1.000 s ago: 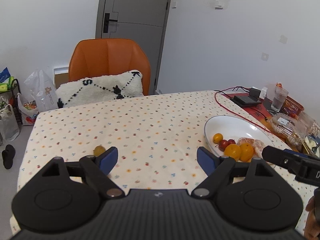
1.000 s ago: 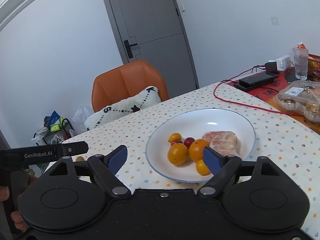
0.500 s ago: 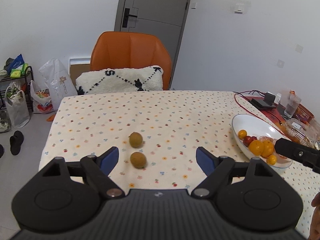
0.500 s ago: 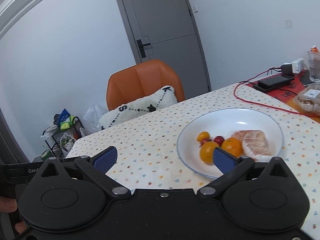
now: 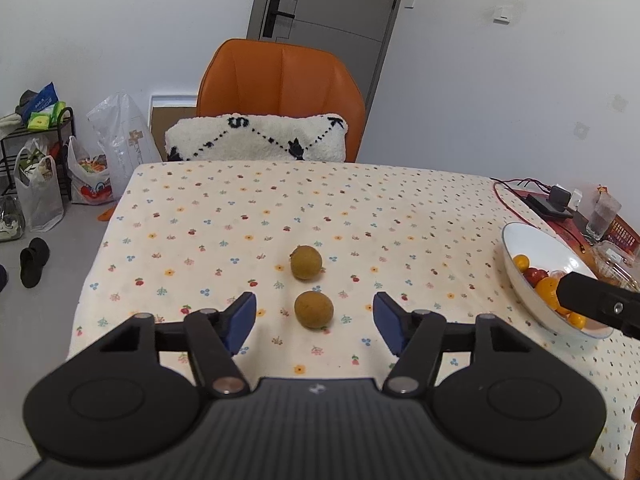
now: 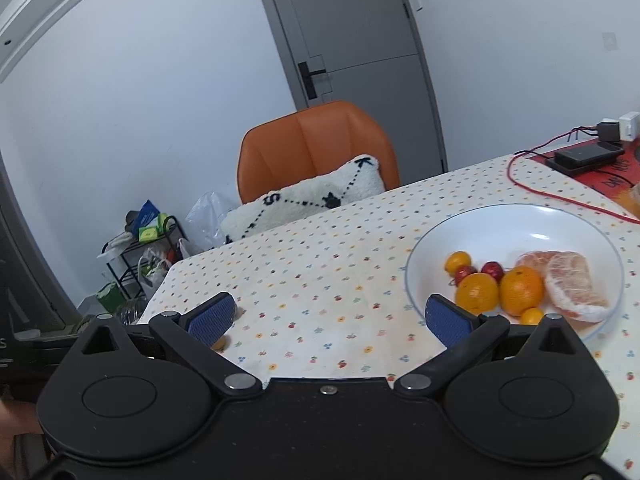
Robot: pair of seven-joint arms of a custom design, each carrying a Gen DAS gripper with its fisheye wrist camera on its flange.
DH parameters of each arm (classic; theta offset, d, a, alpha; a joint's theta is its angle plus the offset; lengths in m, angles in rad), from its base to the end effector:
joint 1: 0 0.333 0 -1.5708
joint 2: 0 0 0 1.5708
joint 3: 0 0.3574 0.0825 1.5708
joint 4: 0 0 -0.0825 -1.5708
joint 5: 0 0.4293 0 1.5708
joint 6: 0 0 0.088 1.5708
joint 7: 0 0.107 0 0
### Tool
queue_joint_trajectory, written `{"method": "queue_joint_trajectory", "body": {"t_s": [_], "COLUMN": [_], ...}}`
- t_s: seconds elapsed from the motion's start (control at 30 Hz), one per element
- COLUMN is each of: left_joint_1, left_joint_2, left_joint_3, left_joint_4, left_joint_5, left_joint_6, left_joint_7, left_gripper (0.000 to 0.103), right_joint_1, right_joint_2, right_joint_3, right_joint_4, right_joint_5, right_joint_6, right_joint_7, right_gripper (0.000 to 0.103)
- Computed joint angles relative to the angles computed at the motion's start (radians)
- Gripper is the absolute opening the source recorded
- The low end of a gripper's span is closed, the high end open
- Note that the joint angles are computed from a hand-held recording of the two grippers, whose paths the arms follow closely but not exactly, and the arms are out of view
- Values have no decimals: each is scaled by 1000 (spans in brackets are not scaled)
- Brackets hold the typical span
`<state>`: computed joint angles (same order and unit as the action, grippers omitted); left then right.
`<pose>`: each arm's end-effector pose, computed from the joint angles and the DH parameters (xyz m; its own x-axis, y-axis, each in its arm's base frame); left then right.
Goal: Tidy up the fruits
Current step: 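Move both grippers toward the two brown round fruits, then grasp one brown fruit with the left gripper while right grasps the other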
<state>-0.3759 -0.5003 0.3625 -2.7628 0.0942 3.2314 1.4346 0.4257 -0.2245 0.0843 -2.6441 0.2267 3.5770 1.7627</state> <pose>0.4263 -0.0080 0.4752 -0.0353 -0.9774 0.2086 -0.5978 -0.1466 -0.7881 0.4297 0.2099 0.4678 0.2402 -0.9232 -0.3001 -0.4820 0.1550 -0.8624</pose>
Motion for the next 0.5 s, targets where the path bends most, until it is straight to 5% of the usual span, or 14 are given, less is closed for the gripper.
{"method": "queue_joint_trajectory", "body": {"t_s": [0.3, 0.43, 0.5], "left_joint_1": [-106, -146, -203], "left_joint_2": [89, 115, 99], "left_joint_3": [96, 141, 204], "left_joint_4": [54, 61, 63], "left_joint_5": [-18, -27, -32], "left_joint_6": [2, 26, 17], "left_joint_7": [33, 50, 52], "left_gripper": [51, 24, 24], "right_joint_1": [27, 27, 23], "right_joint_2": [74, 104, 121], "right_joint_3": [-48, -57, -60], "right_joint_4": [64, 94, 112], "right_joint_5": [-142, -211, -248], "right_joint_6": [-21, -30, -37], "right_joint_7": [84, 133, 161], "right_gripper": [103, 103, 103]}}
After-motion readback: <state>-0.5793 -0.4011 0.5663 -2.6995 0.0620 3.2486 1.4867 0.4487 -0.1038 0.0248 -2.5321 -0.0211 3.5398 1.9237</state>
